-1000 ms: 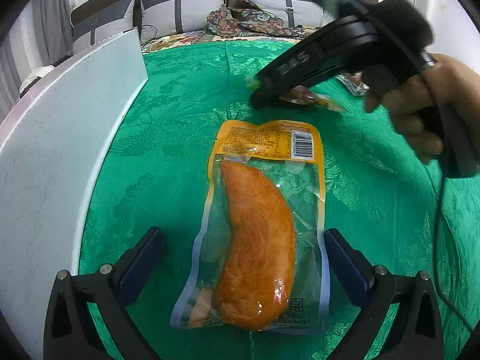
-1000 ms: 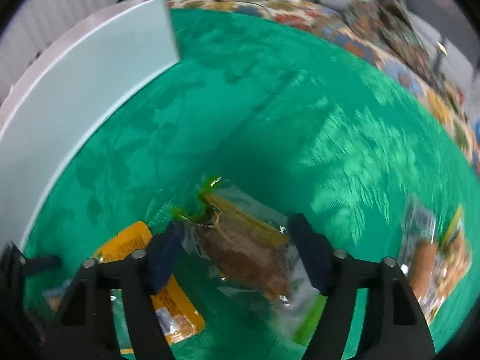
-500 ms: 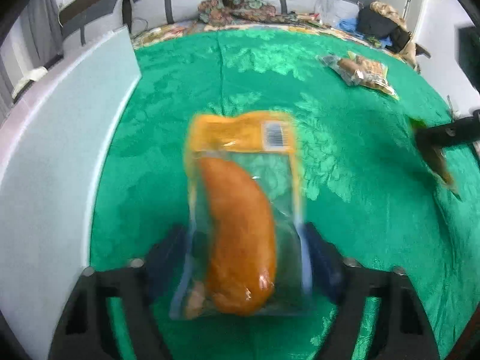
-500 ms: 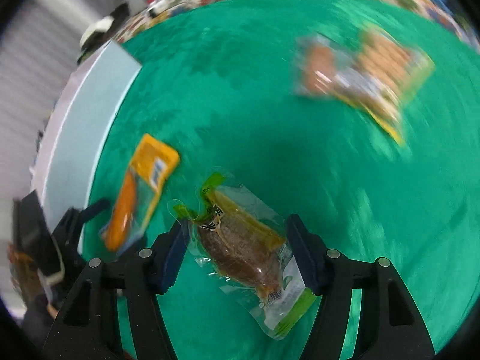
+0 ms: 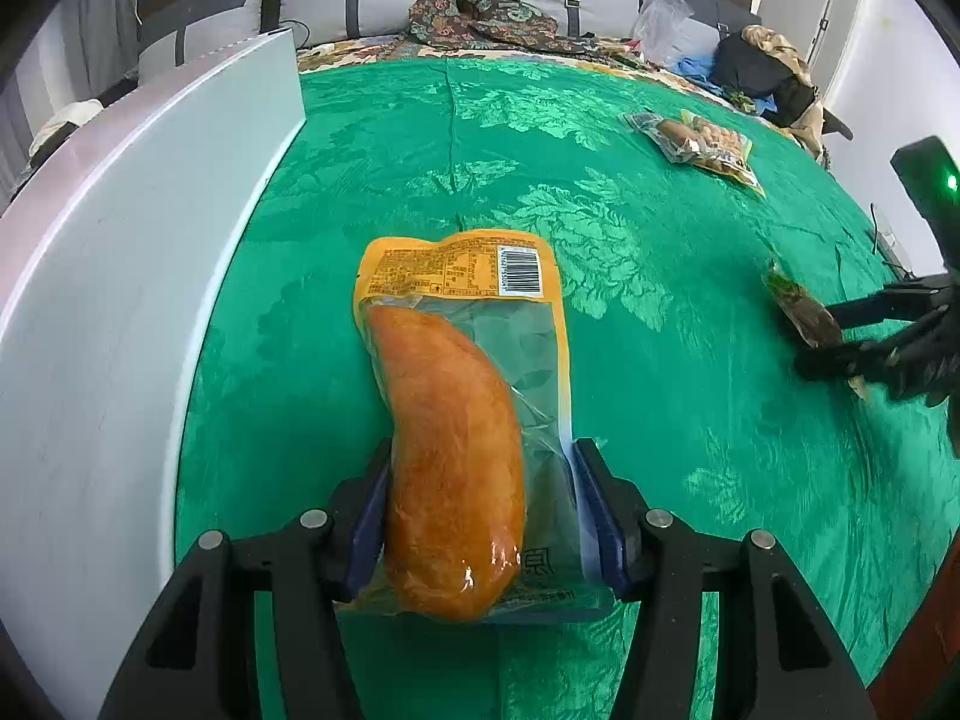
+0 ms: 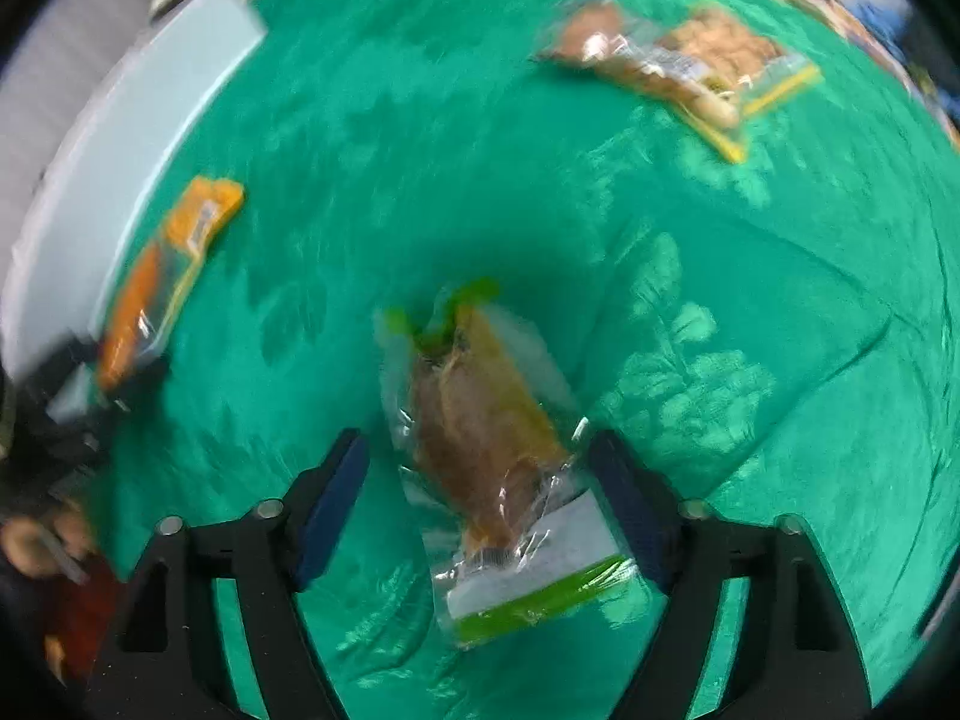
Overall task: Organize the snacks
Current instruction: 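Grasp the clear green-edged meat pack with right tool while left tool holds its pack, then carry both meat packs over the white box and release them inside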
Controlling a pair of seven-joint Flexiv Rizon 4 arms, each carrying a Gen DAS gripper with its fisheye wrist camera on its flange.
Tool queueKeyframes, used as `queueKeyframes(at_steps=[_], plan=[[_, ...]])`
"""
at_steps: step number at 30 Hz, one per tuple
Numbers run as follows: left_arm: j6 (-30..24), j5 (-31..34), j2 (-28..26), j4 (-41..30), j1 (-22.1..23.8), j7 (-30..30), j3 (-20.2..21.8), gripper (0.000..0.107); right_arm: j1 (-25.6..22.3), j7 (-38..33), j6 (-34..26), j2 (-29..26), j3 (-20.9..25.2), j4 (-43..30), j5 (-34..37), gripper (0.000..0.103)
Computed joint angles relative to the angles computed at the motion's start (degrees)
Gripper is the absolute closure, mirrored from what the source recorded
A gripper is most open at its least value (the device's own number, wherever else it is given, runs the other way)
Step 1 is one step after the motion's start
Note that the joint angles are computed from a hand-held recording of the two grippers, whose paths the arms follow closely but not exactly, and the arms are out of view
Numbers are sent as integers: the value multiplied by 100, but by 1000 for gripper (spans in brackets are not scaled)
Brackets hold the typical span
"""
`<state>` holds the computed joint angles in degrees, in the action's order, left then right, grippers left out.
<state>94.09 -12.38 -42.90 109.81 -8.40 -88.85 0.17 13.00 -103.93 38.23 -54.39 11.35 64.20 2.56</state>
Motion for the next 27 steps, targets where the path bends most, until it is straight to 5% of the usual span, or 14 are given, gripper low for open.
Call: queueKeyframes(at_steps=[4,5,6,11,15,20,27], plan=[[128,-50,57,153,174,-91,-208,51,324,12,550,138,-279,504,-529,18],[183,-62,70,205,256,-113,-304,51,286,66,551,135,-238,491,-503,23],[246,-72,81,258,361,-136,-425,51,290,198,736,170,-287,574,-513,38],[739,13,152,652,1170,-325,-1351,51,-249,408,410,150,179,254,185,45],[1063,316,227,870,1732,-579,-1977,51,-798,359,418,329,587,251,1123,45],[1340,766,364,1047,2307,-1004,-2562,51,-934,285,328,489,652,295,1569,45],[1868,1714,1096,1657,3694,-1863,-3445,51,-854,-30,439,763,884,348,2139,45]])
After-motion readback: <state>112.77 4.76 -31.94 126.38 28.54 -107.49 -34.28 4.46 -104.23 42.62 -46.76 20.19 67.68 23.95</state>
